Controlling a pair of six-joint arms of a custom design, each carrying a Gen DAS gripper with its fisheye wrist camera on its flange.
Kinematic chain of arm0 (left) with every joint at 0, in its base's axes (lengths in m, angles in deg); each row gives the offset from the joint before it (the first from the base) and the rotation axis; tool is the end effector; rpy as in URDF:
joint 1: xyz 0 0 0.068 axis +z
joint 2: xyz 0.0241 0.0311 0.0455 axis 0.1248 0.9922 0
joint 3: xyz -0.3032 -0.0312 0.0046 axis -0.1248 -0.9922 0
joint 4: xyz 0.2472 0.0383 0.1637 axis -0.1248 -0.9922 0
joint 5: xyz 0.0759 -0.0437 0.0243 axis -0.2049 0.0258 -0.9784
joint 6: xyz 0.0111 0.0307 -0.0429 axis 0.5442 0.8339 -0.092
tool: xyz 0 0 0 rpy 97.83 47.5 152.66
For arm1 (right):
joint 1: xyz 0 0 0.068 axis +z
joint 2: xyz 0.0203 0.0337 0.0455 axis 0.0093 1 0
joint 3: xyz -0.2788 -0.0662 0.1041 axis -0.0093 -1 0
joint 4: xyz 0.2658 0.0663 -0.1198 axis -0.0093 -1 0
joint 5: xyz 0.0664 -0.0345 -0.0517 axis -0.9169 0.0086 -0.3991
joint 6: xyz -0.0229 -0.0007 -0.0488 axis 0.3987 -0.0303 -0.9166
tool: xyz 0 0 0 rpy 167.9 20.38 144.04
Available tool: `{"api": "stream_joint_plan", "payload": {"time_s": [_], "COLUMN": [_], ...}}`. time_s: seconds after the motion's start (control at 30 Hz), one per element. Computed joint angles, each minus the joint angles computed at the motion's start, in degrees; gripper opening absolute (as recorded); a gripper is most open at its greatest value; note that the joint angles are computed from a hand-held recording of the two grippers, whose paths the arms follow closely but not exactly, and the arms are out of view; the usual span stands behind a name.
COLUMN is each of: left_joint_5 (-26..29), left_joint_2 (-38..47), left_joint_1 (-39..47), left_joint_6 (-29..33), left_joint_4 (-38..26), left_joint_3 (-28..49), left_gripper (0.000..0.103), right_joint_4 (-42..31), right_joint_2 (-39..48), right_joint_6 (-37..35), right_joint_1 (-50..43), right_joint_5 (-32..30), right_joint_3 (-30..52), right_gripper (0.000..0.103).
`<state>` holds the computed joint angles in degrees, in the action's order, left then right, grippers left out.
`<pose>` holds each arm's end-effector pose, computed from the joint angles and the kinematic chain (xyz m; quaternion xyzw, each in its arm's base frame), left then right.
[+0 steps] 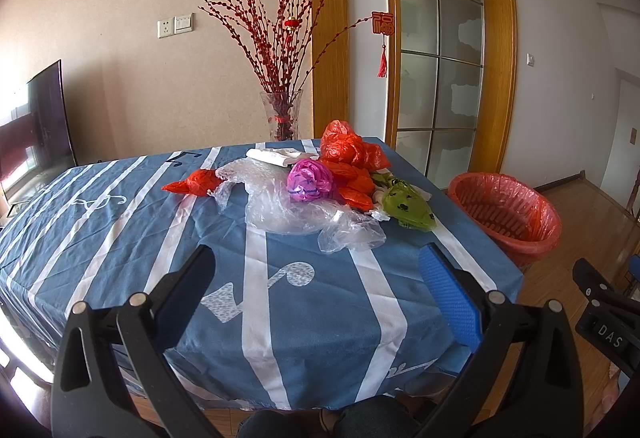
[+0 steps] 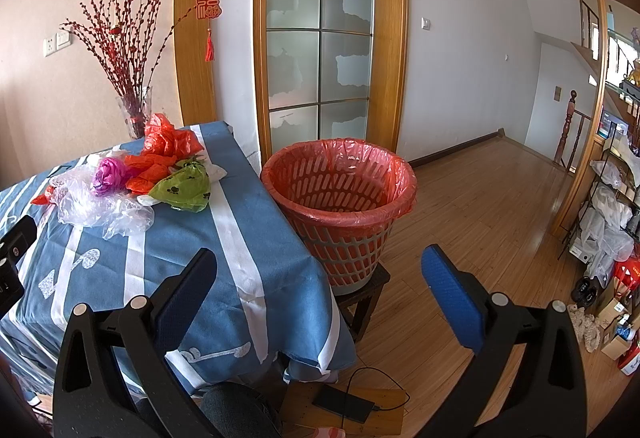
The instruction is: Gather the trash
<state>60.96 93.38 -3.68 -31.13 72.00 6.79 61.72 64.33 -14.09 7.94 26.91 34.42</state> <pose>0.3125 -0.0583 0.1304 0.0715 0.8473 -0.0288 0.5256 0.2502 0.0154 0.1134 0.1990 0.8429 -0.1096 0.4877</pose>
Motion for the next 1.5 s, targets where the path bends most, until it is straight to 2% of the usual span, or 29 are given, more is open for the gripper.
{"api": "stream_joint_plan", "payload": {"time_s": [1.13,1.33,1.5], "left_joint_5": [-0.08,-2.84,-1.04], "left_joint_2": [-0.01,0.39,3.10], "left_joint_1": [0.00,-1.40,2.52], "left_joint_6": [-0.03,-1.15,-1.19], "left_joint_4": [0.00,-0.22,-0.98], "left_joint_3": [-0.01,0.37,3.15], "left_gripper": [0.099,0.099,0.099], "right_joint_4": [0.30,2.03,0.33], "right_joint_2": [-0.08,-0.03,4.76], "right_joint_6": [-0.15,-0.99,-1.92], "right_joint_1": [-0.04,-1.10,-2.41], "right_joint_5": [-0.21,-2.70,-6.53], "right_joint_3": [-0.15,0.74,7.06], "right_gripper": [0.101,0.101,0.101]}}
